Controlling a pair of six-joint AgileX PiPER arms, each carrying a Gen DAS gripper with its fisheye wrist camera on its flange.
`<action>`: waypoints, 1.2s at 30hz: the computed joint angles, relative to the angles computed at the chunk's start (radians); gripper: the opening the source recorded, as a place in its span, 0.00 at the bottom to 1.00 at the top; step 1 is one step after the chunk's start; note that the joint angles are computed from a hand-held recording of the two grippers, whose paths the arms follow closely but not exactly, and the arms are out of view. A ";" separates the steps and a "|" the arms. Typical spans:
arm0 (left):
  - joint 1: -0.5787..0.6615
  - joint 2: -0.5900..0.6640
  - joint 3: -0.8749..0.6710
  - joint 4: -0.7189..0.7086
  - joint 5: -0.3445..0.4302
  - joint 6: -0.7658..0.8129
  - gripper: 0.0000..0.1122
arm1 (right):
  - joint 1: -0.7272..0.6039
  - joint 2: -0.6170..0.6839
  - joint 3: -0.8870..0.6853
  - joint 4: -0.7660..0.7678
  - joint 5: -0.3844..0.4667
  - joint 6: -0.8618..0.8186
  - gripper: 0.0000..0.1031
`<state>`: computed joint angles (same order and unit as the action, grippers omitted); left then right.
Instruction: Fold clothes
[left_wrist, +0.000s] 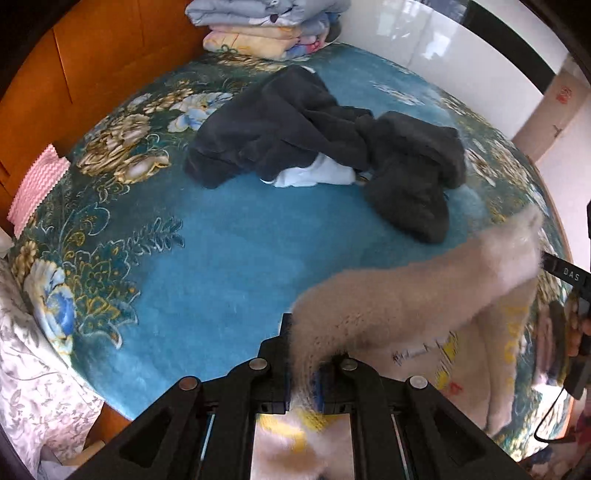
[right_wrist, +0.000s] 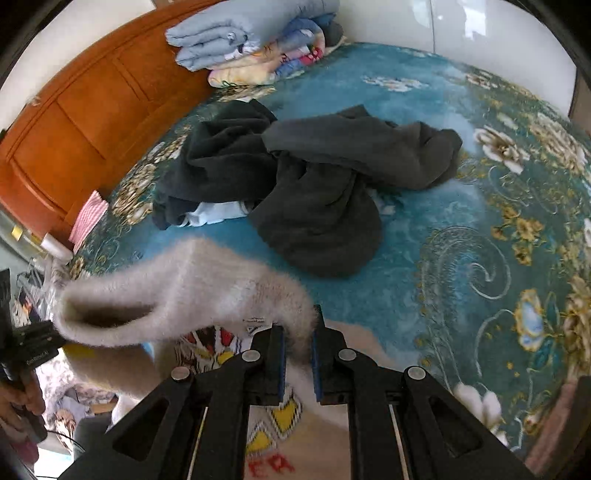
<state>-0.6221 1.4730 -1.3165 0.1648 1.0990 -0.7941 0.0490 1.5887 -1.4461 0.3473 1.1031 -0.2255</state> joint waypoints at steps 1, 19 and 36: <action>0.009 0.018 -0.017 -0.003 0.002 0.003 0.08 | 0.004 0.041 -0.037 -0.001 0.000 0.012 0.11; 0.306 0.345 -0.233 -0.237 -0.016 0.220 0.45 | 0.109 0.480 -0.438 -0.149 0.060 0.245 0.25; 0.047 -0.132 0.196 0.060 -0.214 -0.342 0.53 | -0.316 -0.169 0.243 0.164 -0.115 -0.120 0.85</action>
<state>-0.5749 1.3414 -1.1200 0.2249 0.8851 -1.1361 -0.2667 1.4202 -1.2027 0.5112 0.9885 -0.3458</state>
